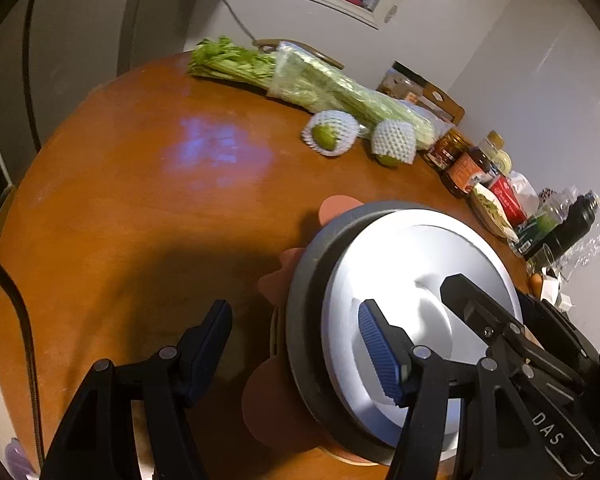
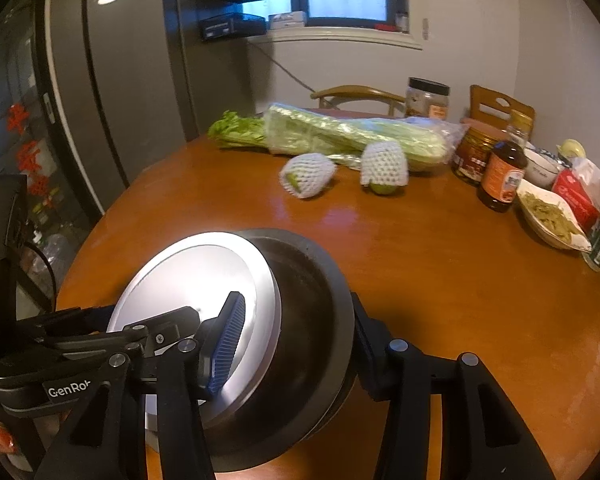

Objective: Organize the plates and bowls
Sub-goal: 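Lower the steel bowl onto the grey pan on the pink plate with the left tool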

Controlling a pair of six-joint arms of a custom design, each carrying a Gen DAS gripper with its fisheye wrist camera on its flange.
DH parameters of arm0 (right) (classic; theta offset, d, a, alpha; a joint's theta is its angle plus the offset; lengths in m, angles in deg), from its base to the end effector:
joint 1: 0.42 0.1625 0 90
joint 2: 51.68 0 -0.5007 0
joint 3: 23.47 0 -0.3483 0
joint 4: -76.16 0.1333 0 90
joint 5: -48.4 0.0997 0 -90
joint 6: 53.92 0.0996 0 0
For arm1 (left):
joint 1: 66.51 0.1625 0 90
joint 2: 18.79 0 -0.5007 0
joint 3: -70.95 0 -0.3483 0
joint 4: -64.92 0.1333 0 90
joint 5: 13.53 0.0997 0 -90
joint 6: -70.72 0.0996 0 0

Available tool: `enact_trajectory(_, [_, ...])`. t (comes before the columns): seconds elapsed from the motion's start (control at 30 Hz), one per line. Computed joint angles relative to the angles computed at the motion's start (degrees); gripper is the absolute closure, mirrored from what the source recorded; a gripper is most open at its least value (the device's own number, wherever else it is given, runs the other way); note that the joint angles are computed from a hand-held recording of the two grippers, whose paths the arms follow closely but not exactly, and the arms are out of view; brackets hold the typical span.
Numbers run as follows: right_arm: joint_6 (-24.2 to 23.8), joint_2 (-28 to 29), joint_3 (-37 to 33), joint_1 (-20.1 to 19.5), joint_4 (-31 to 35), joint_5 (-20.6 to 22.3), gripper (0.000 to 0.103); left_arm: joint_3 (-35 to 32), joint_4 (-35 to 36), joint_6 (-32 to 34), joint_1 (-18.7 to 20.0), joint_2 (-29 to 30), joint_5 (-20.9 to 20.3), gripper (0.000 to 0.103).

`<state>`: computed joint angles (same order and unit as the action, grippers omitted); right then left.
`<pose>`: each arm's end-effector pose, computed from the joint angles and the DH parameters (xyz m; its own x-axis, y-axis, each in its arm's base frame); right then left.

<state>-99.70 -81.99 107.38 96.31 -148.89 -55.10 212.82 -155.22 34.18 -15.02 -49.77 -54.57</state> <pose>0.1685 -0.4892 0.0494 -0.6151 -0.5744 0.5402 -0.7705 0.5832 -0.2573 -0.0989 -0.4590 0.0660 -0.8872 -0.2677 -0.3758 0.0742 0.7211 -0.6888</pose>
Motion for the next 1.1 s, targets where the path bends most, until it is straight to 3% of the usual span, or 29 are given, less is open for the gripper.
enact_trajectory(0.43, [1.81,-2.81,-0.6,-3.42,-0.02,0.27,0.053,-7.7,6.76,4.32,-0.18,1.2,-0.51,0.04])
enact_trajectory(1.1, [2.43,-3.8,1.37,-4.29,-0.58,1.08,0.051,-6.45,8.11,2.41,-2.44,1.53,3.54,0.039])
